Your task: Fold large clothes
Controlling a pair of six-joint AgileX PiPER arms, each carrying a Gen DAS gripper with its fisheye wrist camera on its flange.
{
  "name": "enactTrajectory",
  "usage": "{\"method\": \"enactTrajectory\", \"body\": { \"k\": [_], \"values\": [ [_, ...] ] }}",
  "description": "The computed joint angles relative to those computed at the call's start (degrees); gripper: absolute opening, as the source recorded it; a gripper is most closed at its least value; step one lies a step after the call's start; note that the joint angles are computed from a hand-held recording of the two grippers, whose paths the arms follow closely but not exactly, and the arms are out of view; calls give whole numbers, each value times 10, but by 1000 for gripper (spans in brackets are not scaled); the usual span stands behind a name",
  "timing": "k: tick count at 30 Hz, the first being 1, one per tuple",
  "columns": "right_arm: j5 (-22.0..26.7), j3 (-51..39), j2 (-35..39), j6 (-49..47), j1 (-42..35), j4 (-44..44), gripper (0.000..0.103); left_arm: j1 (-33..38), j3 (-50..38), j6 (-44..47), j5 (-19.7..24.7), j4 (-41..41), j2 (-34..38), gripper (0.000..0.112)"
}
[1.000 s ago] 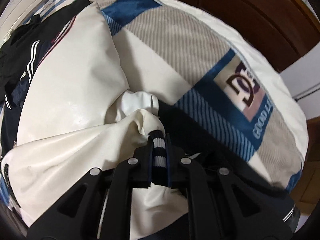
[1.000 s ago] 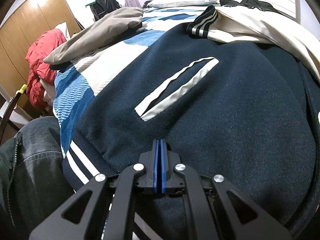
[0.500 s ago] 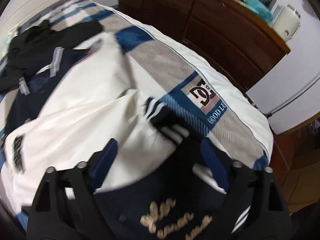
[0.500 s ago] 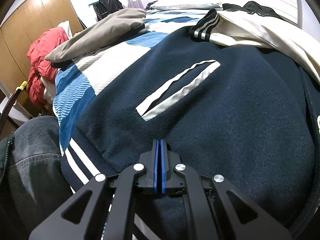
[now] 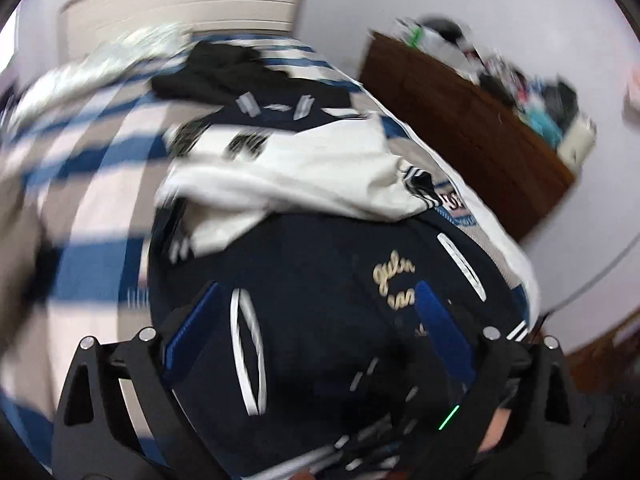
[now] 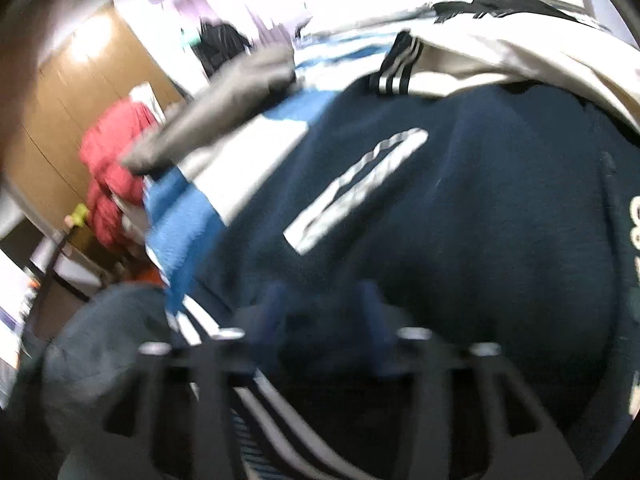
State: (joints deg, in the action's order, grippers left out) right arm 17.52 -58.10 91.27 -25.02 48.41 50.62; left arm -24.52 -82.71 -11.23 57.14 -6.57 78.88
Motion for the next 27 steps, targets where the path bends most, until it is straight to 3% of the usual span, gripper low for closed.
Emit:
{"method": "enactTrajectory", "body": {
  "k": [2,4,6,7,8,9,11,13,15,19,22,27],
  "values": [
    [-8,20,-23,-3,-17,6,62,-1,115,-44,-32,20,-64,94],
    [1,33,-45,0,-40,17,62,-1,229,-73,-110,27,-119,94],
    [-5,51,-80,24,-57,5,65,23,337,-29,-207,-50,-166,94],
    [-25,66,-102,61,-64,-23,83,28,377,6,-245,-108,-178,94],
    [-35,78,-127,82,-78,-28,93,29,406,55,-274,-165,-186,94],
    [-32,83,-145,80,-95,-10,93,27,423,102,-293,-204,-185,94],
    [-36,88,-179,133,-126,-43,93,12,432,157,-312,-212,-171,94],
    [-41,78,-204,225,-162,-144,95,-7,423,159,-313,-190,-154,94],
    [-17,49,-199,245,-211,-176,98,-7,418,199,-314,-217,-139,94],
    [70,-38,-132,163,-323,-100,98,5,416,274,-322,-299,-115,94],
    [131,-108,-63,150,-381,-69,98,-4,411,224,-318,-247,-98,94],
    [248,-243,74,144,-440,-15,98,13,407,240,-278,-258,-71,94]
  ]
}}
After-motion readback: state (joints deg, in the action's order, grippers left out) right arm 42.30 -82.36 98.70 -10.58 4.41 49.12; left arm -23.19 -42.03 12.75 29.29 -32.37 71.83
